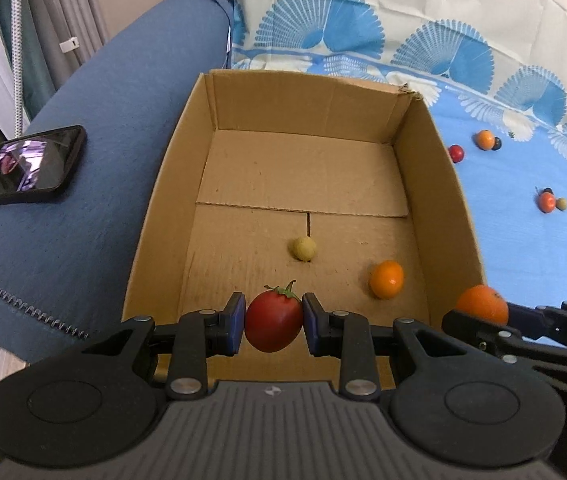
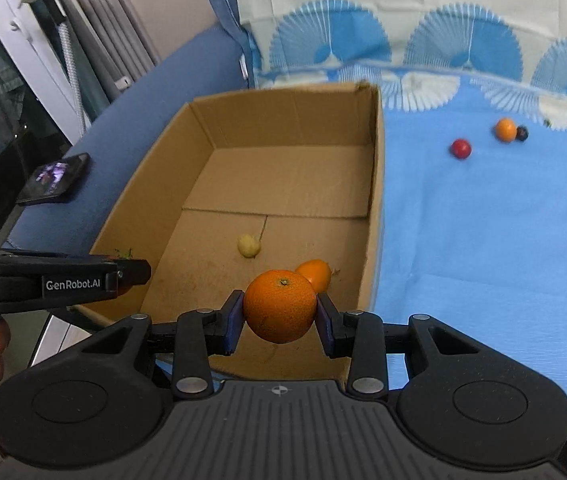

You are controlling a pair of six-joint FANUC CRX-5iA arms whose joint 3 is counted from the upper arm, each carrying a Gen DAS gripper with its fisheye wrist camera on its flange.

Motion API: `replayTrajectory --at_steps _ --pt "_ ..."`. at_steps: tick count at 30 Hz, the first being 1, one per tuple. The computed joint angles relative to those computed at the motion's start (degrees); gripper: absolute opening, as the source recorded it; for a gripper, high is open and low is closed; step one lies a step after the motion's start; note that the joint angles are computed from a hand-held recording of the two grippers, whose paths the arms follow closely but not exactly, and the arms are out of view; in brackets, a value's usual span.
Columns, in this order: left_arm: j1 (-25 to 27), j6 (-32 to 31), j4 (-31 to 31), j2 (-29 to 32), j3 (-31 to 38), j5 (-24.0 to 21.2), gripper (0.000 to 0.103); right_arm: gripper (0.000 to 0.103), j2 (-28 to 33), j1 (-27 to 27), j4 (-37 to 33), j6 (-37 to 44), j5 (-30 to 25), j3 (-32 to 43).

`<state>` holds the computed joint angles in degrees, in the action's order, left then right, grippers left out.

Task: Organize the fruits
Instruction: 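Open both tools to drop the red tomato and mandarin into the box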

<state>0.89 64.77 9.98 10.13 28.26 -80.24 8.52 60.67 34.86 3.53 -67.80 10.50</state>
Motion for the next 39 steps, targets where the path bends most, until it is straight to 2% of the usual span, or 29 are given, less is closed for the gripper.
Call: replayTrajectory --at_steps 6,19,28,29,30,32,33,35,39 --pt "-1.74 1.98 -2.41 4.03 3.66 -0.61 0.034 0.039 1.42 -2.97 -4.01 3.21 1.96 1.16" --pt "-3.45 3.55 -6.55 10.14 8.07 -1.43 0.034 0.04 5.16 -6.57 -7.66 9.35 3.18 4.25" --pt "-3.28 3.65 -6.97 12.32 9.27 -1.39 0.036 0.04 7.52 -7.03 -5.32 13.81 2.55 5.65" --pt "-3.15 3.41 -6.46 12.13 8.83 -0.98 0.052 0.04 7.64 -7.11 -4.84 13.99 2.59 5.58" --pt "-2.97 3.11 -5.86 11.81 8.33 -0.34 0.078 0.041 7.7 -7.17 -4.53 14.3 2.33 5.53" --pt "-2.79 3.32 -5.45 9.75 5.71 3.36 0.102 0.058 7.48 -6.98 -2.82 14.02 2.51 4.73" --pt "-2.75 3.28 -5.25 8.85 4.64 4.93 0.103 0.062 7.2 -6.81 -1.86 13.59 2.88 4.08" --pt "-2.58 2.2 -4.55 8.51 4.61 5.13 0.103 0.08 6.41 -6.37 -0.4 13.67 3.42 3.07" --pt "-2.5 3.13 -4.84 9.27 7.16 0.89 0.103 0.087 5.13 -4.65 2.55 12.05 1.95 1.86"
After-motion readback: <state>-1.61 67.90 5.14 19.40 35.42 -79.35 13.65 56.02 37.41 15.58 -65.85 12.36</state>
